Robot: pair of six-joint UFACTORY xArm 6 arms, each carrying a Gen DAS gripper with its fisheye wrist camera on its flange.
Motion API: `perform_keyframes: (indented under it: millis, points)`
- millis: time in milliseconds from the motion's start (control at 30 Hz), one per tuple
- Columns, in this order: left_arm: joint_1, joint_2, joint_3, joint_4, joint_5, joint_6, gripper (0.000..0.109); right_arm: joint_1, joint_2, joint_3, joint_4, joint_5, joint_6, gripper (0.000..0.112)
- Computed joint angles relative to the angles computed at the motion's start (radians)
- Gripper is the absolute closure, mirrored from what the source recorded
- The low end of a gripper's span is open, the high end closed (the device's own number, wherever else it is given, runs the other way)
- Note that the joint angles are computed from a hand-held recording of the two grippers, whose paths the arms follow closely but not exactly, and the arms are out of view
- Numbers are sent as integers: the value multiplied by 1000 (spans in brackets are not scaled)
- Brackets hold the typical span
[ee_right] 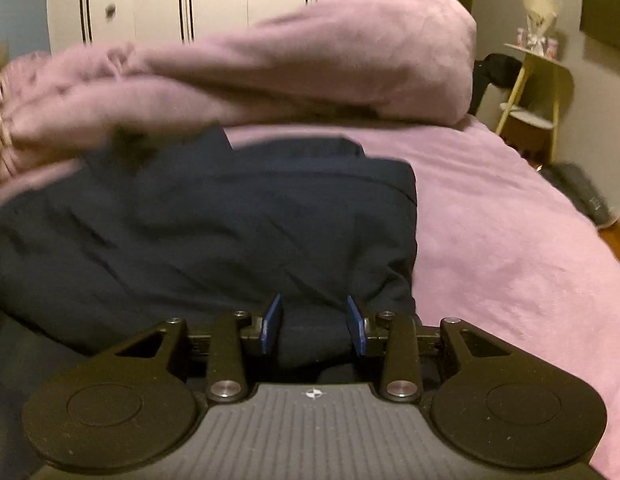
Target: Fold large clothes
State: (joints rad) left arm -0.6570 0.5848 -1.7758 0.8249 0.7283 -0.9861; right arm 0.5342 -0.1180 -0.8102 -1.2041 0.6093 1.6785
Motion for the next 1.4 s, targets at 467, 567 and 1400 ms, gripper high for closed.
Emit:
perform_keyframes:
  millis: [467,567,1400]
  points:
    - [40,-44,91,-65,-76,-65,32,56,46,-50,27,126,-116,78]
    - [37,-40,86,-58,-67,-64,30,69,45,-56,39,151,-124,78]
    - [275,-744,963,27,-356,-439,17,254,-240,109,194,230,0,49]
